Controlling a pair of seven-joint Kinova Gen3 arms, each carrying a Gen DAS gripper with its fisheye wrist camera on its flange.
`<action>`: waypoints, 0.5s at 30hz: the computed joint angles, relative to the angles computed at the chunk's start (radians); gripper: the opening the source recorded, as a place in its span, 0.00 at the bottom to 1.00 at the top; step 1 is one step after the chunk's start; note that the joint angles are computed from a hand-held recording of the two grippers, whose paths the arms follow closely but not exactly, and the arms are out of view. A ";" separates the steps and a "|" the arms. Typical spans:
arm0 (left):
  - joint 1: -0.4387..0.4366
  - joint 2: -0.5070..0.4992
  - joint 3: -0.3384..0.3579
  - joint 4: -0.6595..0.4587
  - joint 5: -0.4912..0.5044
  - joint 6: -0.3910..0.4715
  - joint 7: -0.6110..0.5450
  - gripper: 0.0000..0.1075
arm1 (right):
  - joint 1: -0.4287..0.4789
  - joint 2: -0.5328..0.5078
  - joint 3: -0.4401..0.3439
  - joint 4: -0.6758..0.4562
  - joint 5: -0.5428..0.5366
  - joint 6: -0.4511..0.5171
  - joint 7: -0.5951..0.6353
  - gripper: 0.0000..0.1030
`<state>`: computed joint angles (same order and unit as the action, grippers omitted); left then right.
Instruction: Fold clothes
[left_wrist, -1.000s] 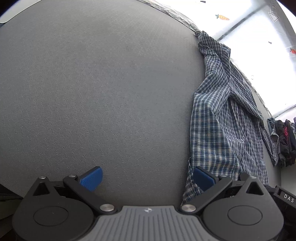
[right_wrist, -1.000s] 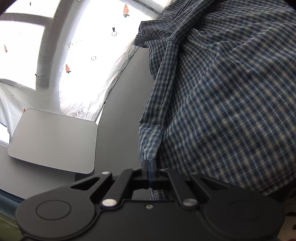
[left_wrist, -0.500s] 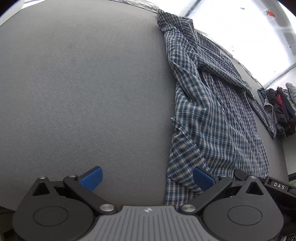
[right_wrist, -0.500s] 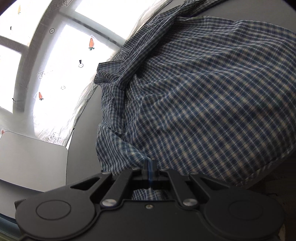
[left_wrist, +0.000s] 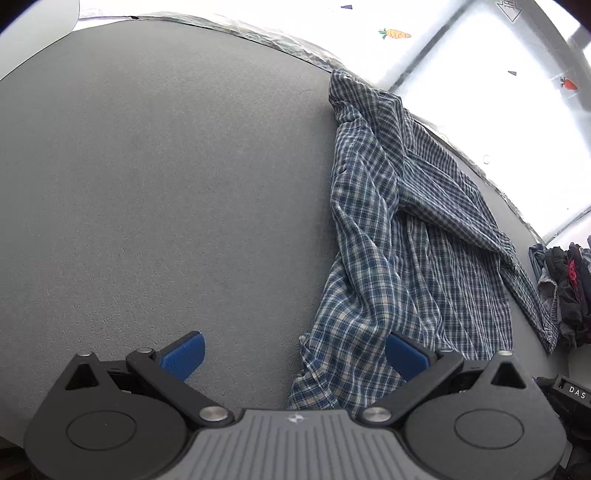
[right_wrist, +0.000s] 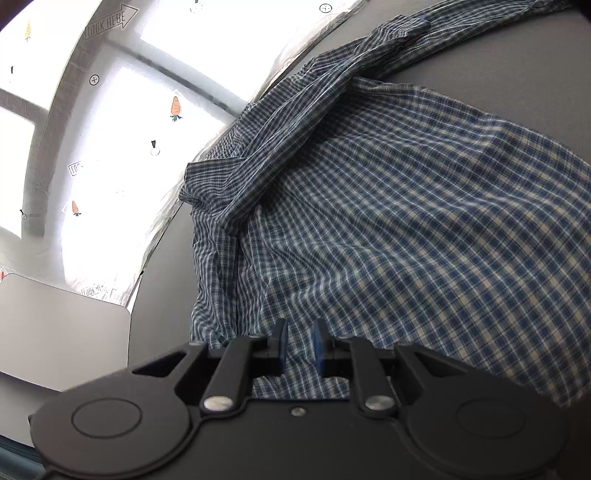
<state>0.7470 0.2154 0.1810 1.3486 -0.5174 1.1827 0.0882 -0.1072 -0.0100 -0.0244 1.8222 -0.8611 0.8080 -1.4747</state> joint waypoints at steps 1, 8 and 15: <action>0.002 0.012 -0.006 -0.020 -0.021 0.010 0.006 0.95 | 0.009 0.023 0.011 -0.023 -0.008 0.009 0.015 0.17; -0.008 0.143 -0.091 -0.226 -0.101 0.072 0.002 0.95 | 0.119 0.208 0.005 -0.222 -0.032 0.052 0.056 0.21; -0.083 0.315 -0.166 -0.497 -0.029 0.102 -0.155 0.95 | 0.192 0.398 -0.020 -0.476 0.052 0.064 -0.055 0.29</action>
<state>0.6636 0.5303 0.0147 0.8516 -0.5469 1.2848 -0.0671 0.0844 0.3882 -0.0448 1.3466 -0.8091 0.8719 -1.5300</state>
